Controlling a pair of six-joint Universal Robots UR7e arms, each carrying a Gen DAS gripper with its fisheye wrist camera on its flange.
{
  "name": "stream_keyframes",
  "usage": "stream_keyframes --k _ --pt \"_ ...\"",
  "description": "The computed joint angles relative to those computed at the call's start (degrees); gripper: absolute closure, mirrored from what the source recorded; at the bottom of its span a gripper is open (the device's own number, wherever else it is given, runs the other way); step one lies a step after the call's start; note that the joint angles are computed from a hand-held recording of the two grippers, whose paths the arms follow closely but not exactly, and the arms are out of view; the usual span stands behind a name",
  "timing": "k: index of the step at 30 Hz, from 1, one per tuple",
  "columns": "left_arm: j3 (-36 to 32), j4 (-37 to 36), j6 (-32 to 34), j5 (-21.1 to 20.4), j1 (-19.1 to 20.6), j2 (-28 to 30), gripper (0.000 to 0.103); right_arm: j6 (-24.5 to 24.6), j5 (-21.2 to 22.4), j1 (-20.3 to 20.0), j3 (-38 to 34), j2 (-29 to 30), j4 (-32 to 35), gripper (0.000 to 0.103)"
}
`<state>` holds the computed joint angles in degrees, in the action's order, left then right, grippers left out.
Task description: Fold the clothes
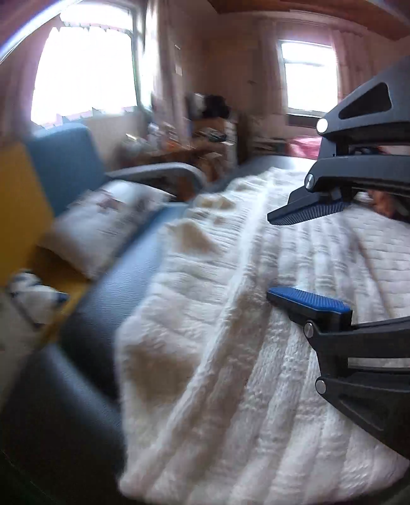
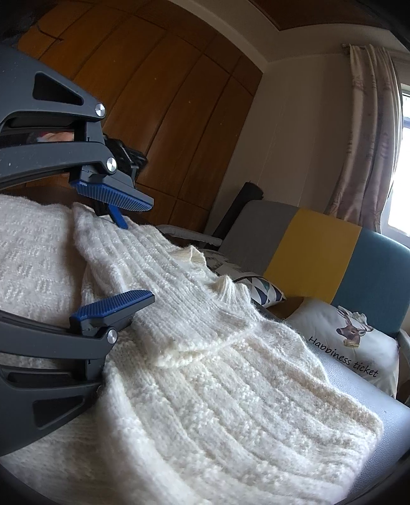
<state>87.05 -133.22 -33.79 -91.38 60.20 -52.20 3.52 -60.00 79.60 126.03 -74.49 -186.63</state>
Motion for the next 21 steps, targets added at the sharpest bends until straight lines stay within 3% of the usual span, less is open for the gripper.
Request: stream_keyframes --k 2,4,13,16,21 --pt "-4.64 8.77 2.09 3.21 -0.67 0.74 0.062 0.0 0.42 -0.07 -0.03 0.11 -0.03 0.047" --pt "-10.87 19.45 4.37 9.31 -1.99 2.4 0.062 -0.06 1.24 -0.37 0.02 0.12 0.01 0.047" --pt "-36.37 51.44 10.45 19.29 -4.61 16.31 0.062 0.05 3.92 -1.29 0.03 0.42 -0.1 0.046" --pt "-38.59 54.37 20.99 23.83 -6.92 18.31 0.062 0.13 4.85 -1.57 -0.07 0.52 0.06 0.046" --pt "-34.15 52.13 42.09 28.06 -9.98 16.56 0.062 -0.1 6.41 -2.08 0.08 0.31 0.57 0.044"
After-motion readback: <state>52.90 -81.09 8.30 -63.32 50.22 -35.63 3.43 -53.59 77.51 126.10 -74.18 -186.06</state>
